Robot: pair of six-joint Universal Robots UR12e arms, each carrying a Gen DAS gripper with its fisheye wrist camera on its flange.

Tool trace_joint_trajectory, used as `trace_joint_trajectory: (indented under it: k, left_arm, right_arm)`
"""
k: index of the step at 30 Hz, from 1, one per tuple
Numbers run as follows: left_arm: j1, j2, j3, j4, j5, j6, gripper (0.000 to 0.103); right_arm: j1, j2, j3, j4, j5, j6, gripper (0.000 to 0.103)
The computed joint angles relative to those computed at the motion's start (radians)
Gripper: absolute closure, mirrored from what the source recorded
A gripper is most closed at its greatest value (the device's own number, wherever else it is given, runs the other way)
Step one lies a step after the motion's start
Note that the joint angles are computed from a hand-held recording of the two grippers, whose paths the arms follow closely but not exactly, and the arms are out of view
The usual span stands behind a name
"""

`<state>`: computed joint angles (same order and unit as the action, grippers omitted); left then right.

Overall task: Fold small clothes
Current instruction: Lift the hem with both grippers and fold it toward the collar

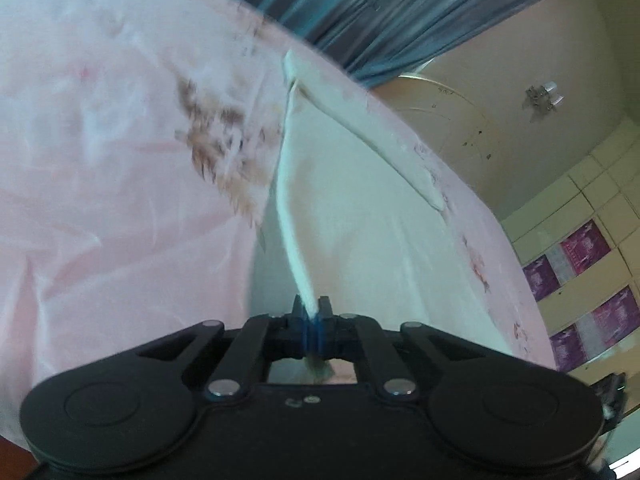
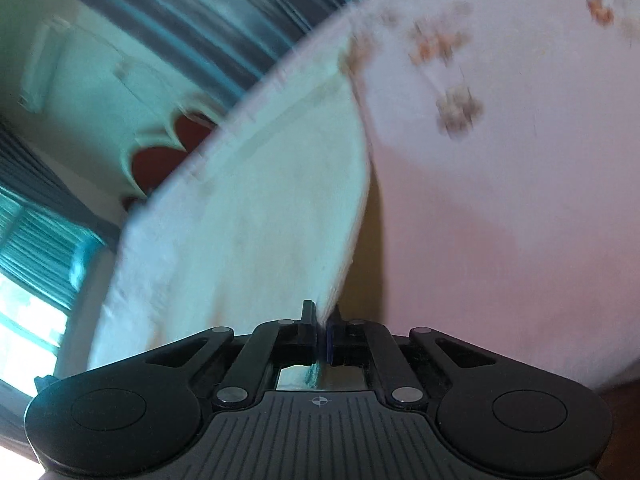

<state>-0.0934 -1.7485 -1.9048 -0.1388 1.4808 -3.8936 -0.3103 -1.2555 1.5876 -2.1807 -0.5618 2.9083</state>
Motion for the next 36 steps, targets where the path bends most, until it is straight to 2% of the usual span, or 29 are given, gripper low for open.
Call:
trace_joint_trajectory:
  k: [1, 2, 3, 7, 11, 14, 16, 19, 21, 25, 32, 36]
  left_arm:
    - [-0.003, -0.001, 0.010, -0.049, 0.009, 0.022, 0.099]
    - [0.002, -0.006, 0.013, -0.065, -0.006, 0.018, 0.099]
    - [0.005, -0.010, 0.011, -0.055, -0.013, 0.000, 0.099]
    - [0.004, -0.011, 0.006, -0.006, 0.008, -0.041, 0.099]
    - [0.003, -0.022, 0.016, 0.089, 0.054, -0.071, 0.099]
    - [-0.003, -0.033, 0.043, 0.144, 0.104, -0.043, 0.099]
    - [0.001, -0.048, 0.075, 0.176, 0.105, -0.024, 0.099]
    - [0.011, -0.080, 0.150, 0.175, 0.110, 0.042, 0.099]
    - [0.024, -0.106, 0.195, 0.187, 0.096, 0.044, 0.099]
    - [0.056, -0.193, 0.328, 0.162, 0.065, 0.064, 0.099]
    - [0.100, -0.339, 0.548, 0.038, 0.018, 0.089, 0.099]
    - [0.124, -0.408, 0.648, -0.087, -0.020, 0.112, 0.099]
  right_arm:
    - [0.007, 0.002, -0.007, 0.018, -0.043, -0.038, 0.100]
    - [0.019, 0.006, -0.030, 0.074, -0.111, -0.086, 0.100]
    - [0.025, 0.013, -0.040, 0.097, -0.138, -0.099, 0.100]
    - [0.014, 0.011, -0.026, 0.011, -0.066, -0.023, 0.100]
    - [0.021, 0.023, -0.057, -0.069, -0.039, 0.018, 0.100]
    - [0.035, 0.039, -0.110, -0.049, -0.026, -0.008, 0.100]
    - [0.053, 0.050, -0.154, -0.058, -0.049, -0.045, 0.100]
    - [0.075, 0.087, -0.213, -0.159, -0.053, 0.026, 0.100]
    - [0.095, 0.130, -0.272, -0.244, -0.079, 0.109, 0.100]
    - [0.136, 0.235, -0.438, -0.272, -0.140, 0.201, 0.100]
    - [0.197, 0.459, -0.789, -0.158, -0.246, 0.313, 0.100]
    - [0.225, 0.611, -1.039, -0.008, -0.292, 0.342, 0.100]
